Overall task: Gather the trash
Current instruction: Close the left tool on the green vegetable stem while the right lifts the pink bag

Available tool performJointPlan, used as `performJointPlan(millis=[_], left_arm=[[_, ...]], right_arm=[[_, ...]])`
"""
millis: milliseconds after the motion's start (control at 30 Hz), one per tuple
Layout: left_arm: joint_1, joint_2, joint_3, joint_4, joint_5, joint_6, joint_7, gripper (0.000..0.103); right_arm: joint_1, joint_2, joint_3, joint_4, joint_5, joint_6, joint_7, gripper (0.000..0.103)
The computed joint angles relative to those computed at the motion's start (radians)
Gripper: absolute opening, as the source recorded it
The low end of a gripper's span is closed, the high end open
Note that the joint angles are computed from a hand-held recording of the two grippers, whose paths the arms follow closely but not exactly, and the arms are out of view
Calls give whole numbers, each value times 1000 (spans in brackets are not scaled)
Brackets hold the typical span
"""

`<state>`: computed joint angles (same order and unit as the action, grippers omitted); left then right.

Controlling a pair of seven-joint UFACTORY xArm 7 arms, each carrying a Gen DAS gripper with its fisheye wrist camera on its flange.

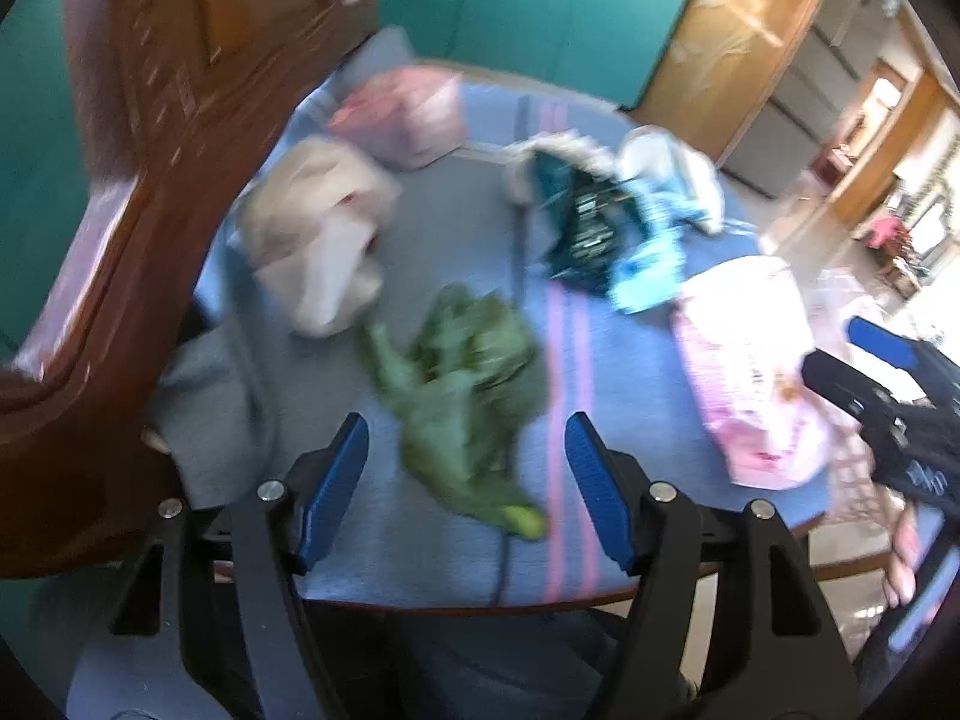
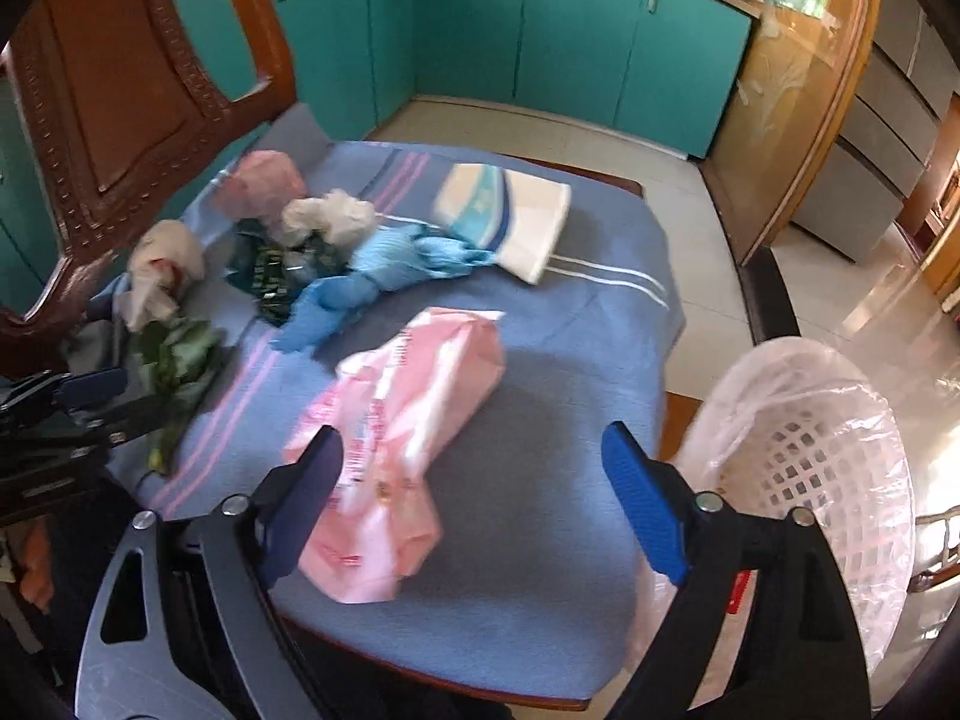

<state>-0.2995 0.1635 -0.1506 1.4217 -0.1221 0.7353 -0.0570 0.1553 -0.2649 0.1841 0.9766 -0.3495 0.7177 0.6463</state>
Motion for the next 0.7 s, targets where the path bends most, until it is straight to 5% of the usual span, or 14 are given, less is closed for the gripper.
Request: performJointPlan(millis=[200,333,433,467,600,700], left_arm=[[15,0,6,-11,-21,24,6,68],[9,-4,1,-27,-10,20,17,52],[-5,3,-2,-30,19,3,6,42],[-7,3,-4,-30,17,0,9,40],[-14,13,-2,-18,26,-1,-5,25],[-4,2,-3,-28,-5,-5,0,19]], right_arm=[[44,131,63,106,-173,101,63,87],[95,186,49,146,-276,180,111,87],[112,174,15,121,-241,146,90,86],[112,162,4,105,-216,121,75,82],[106,137,-22,70,-91,62,-4,32],[96,116,-21,45,-45,30,-24,20]])
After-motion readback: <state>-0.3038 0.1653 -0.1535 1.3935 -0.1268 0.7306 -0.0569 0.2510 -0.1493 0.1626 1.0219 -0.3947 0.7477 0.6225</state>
